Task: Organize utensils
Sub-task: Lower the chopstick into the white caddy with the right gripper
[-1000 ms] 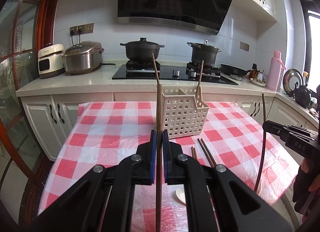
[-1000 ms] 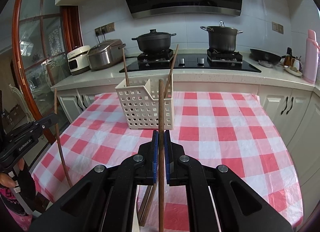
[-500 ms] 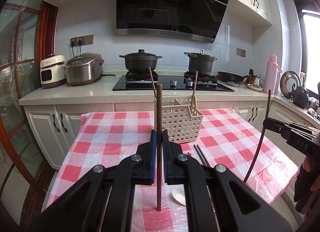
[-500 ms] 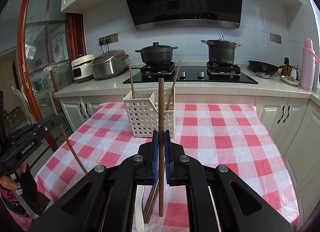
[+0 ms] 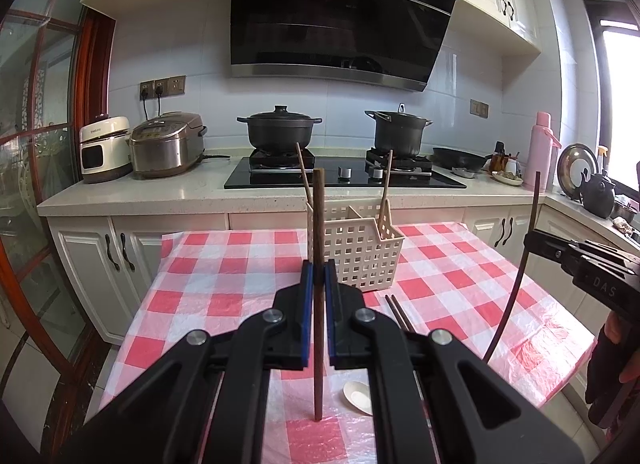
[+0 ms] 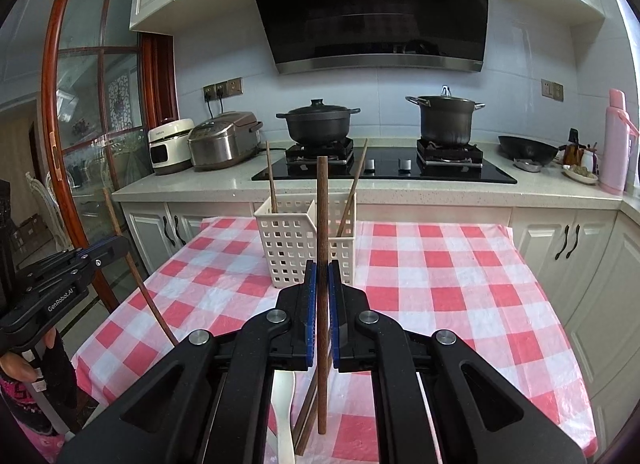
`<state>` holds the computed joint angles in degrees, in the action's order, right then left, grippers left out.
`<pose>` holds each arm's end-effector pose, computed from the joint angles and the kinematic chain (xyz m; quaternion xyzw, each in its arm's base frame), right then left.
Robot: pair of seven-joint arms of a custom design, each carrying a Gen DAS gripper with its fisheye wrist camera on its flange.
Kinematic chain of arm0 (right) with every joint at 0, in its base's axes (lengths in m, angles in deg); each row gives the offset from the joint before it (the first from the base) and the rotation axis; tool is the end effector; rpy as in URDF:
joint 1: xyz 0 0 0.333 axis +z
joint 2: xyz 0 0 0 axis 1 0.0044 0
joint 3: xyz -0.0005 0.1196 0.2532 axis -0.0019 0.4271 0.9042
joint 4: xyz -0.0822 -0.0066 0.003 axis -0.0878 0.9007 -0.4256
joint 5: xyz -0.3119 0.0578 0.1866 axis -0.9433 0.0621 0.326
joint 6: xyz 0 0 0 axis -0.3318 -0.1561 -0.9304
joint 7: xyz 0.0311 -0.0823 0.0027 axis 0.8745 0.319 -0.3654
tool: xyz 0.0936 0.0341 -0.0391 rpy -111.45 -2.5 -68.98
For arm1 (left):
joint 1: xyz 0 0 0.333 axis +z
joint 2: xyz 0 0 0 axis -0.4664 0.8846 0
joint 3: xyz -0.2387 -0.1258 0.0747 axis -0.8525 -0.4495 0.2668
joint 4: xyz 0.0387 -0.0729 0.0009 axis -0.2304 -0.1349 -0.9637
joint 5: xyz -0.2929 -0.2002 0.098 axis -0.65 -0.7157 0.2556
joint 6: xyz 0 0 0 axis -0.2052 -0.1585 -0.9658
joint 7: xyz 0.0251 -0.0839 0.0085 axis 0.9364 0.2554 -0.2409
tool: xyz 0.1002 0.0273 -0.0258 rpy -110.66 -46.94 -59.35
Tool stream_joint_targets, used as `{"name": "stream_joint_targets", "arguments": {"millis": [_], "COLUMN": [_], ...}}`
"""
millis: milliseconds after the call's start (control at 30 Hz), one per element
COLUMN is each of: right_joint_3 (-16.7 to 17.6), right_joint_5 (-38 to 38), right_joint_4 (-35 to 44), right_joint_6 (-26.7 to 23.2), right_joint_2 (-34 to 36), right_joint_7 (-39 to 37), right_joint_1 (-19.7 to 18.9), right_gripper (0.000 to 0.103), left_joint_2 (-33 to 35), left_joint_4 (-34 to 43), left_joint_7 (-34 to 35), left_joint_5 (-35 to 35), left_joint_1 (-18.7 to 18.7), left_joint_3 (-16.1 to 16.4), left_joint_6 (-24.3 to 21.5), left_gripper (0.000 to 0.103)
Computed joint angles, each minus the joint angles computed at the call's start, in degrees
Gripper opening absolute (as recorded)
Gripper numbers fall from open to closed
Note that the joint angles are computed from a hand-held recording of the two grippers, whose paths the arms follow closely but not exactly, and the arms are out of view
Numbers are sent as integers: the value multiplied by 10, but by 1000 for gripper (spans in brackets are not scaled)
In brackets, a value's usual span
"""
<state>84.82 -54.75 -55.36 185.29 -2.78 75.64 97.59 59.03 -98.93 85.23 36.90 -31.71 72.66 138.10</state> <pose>0.4406 0.0400 0.6783 -0.6356 0.5516 -0.3135 0.4399 0.4529 -0.2350 0.6412 -0.5342 0.6259 -0.4466 0.3514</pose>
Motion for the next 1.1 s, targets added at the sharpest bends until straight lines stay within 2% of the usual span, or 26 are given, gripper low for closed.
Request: {"name": "stream_joint_targets", "arguments": {"millis": [333,600,767,933,1100], "right_joint_3": [-10,-16,-22,-39,-34], "right_joint_5": [14,30,39,76,98], "right_joint_4": [5,23,57,135,220], "right_joint_6": [26,46,56,44,21], "right_joint_2": [8,31,61,123,185], "right_joint_7": [-14,-29,-54,-85,-94], "right_joint_1": [14,23,34,50,35], "right_gripper": [6,6,6,6,6], "left_joint_2": [18,51,85,137,203], "left_joint_4": [28,79,132,212,319], "left_joint_7": [-28,-101,-90,-55,-4], "left_joint_5": [33,111,125,112,86], "left_joint_1": [10,11,-17,-47,-81], "left_joint_3": [-10,-20,-6,15,37], "left_joint_6": [-7,-26,-46,-55,-74], "left_gripper": [6,6,6,6,6]}}
